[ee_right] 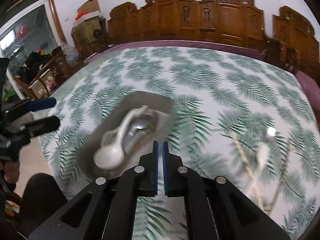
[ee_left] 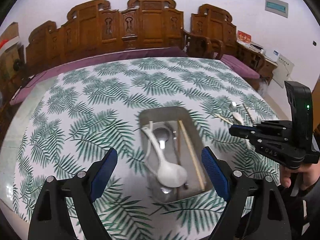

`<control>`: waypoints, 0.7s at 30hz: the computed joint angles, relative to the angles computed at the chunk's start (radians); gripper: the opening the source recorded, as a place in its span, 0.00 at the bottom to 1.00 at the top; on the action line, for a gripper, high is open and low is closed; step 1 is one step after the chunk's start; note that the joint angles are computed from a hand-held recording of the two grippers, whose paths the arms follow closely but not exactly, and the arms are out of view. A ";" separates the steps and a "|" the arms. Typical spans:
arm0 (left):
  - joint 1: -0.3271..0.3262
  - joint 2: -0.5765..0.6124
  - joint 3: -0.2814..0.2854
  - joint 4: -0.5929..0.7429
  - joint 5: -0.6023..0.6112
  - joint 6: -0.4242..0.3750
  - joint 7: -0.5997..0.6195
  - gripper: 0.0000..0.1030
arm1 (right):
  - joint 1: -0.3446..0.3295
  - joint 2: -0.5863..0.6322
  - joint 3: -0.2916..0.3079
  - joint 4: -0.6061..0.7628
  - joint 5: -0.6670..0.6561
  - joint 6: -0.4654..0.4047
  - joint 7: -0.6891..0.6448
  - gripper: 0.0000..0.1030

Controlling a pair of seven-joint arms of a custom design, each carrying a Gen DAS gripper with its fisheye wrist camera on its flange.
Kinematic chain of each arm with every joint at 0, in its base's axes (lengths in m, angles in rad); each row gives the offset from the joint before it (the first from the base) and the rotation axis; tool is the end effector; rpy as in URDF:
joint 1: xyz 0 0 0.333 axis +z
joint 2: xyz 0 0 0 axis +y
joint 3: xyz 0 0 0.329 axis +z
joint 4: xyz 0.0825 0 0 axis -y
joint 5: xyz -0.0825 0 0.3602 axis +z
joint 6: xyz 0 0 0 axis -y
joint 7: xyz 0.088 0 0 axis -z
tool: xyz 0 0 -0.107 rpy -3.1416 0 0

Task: Organize utensils
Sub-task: 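Grasp a wooden chopstick with the right tool while the left grasps a white plastic spoon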

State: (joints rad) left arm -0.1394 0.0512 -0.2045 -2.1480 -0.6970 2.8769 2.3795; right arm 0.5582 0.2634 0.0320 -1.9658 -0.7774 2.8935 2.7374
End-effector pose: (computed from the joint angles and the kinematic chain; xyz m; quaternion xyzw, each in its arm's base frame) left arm 0.5465 -0.1552 0.4736 -0.4604 0.8072 -0.3325 0.1608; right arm 0.4976 0.3813 0.4311 -0.6948 0.6195 -0.1753 0.3207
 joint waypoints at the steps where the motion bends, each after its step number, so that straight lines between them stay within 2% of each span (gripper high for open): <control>1: -0.005 -0.003 -0.006 -0.003 -0.004 0.004 0.002 0.80 | 0.006 -0.027 -0.015 -0.034 -0.024 -0.001 0.027 0.07; 4: -0.020 -0.007 -0.014 -0.009 -0.008 0.010 -0.002 0.80 | -0.002 -0.088 -0.027 -0.109 -0.097 -0.004 0.109 0.07; 9: -0.050 -0.007 -0.028 -0.015 -0.002 0.023 -0.014 0.80 | -0.055 -0.174 -0.003 -0.211 -0.210 -0.024 0.230 0.07; 16: -0.087 0.026 -0.050 0.001 0.042 0.041 -0.053 0.80 | -0.157 -0.244 0.036 -0.322 -0.265 -0.043 0.299 0.07; 19: -0.099 0.049 -0.059 0.016 0.072 0.041 -0.078 0.80 | -0.189 -0.256 0.044 -0.352 -0.282 -0.058 0.317 0.16; 21: -0.105 0.064 -0.066 0.026 0.092 0.040 -0.095 0.80 | -0.211 -0.256 0.042 -0.373 -0.280 -0.048 0.322 0.16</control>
